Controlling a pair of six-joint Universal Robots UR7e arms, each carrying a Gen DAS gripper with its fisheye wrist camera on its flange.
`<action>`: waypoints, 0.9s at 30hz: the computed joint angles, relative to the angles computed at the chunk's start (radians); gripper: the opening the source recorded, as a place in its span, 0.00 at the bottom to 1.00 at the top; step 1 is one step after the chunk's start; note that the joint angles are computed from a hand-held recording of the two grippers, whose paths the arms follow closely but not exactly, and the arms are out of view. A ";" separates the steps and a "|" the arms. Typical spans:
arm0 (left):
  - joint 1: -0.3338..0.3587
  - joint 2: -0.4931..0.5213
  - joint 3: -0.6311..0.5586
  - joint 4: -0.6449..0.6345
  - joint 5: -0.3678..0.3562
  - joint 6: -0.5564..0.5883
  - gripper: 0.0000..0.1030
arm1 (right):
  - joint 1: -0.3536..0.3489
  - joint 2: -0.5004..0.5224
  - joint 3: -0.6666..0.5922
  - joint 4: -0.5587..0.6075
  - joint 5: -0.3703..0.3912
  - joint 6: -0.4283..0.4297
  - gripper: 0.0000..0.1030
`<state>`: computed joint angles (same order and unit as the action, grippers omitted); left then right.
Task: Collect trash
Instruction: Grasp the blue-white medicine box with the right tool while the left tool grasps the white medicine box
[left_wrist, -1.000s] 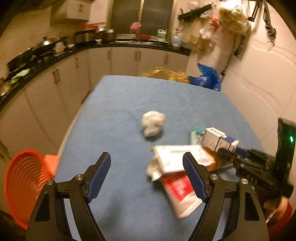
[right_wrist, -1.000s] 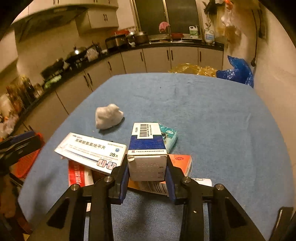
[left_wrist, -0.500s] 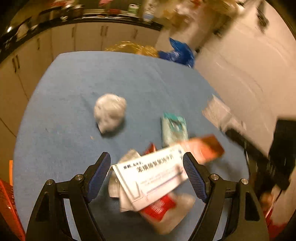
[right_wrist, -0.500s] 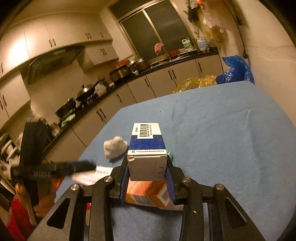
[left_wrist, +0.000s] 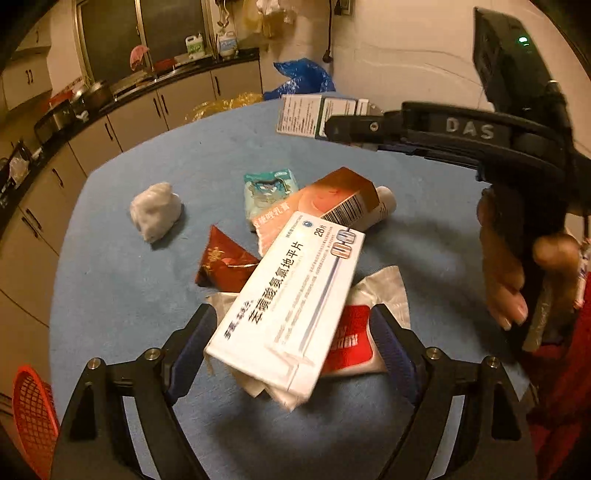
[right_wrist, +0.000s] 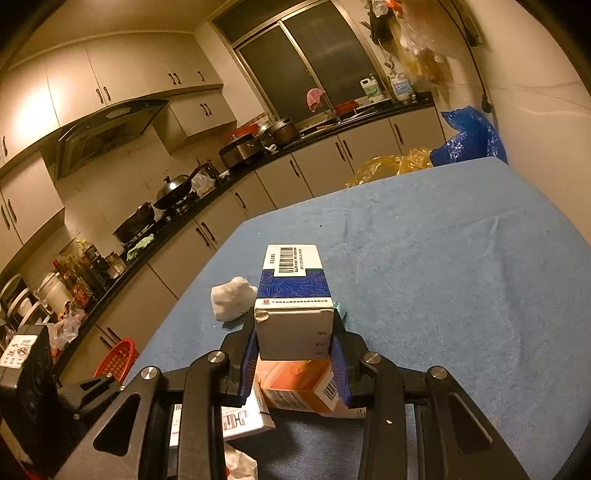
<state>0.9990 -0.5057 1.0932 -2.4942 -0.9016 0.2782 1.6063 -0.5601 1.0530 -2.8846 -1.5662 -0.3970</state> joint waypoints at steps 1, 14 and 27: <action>0.002 0.008 -0.015 0.008 -0.002 -0.012 0.81 | -0.001 0.001 -0.003 0.003 0.000 -0.001 0.36; -0.001 0.017 0.018 -0.151 -0.010 -0.017 0.51 | 0.008 -0.001 0.021 -0.040 -0.019 -0.045 0.36; -0.051 -0.059 0.215 -0.606 0.131 0.074 0.51 | 0.019 -0.015 0.071 -0.084 0.010 -0.122 0.36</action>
<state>0.9478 -0.5643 1.3084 -3.1002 -0.7707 0.3519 1.6256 -0.5746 1.1241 -2.9685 -1.5561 -0.5188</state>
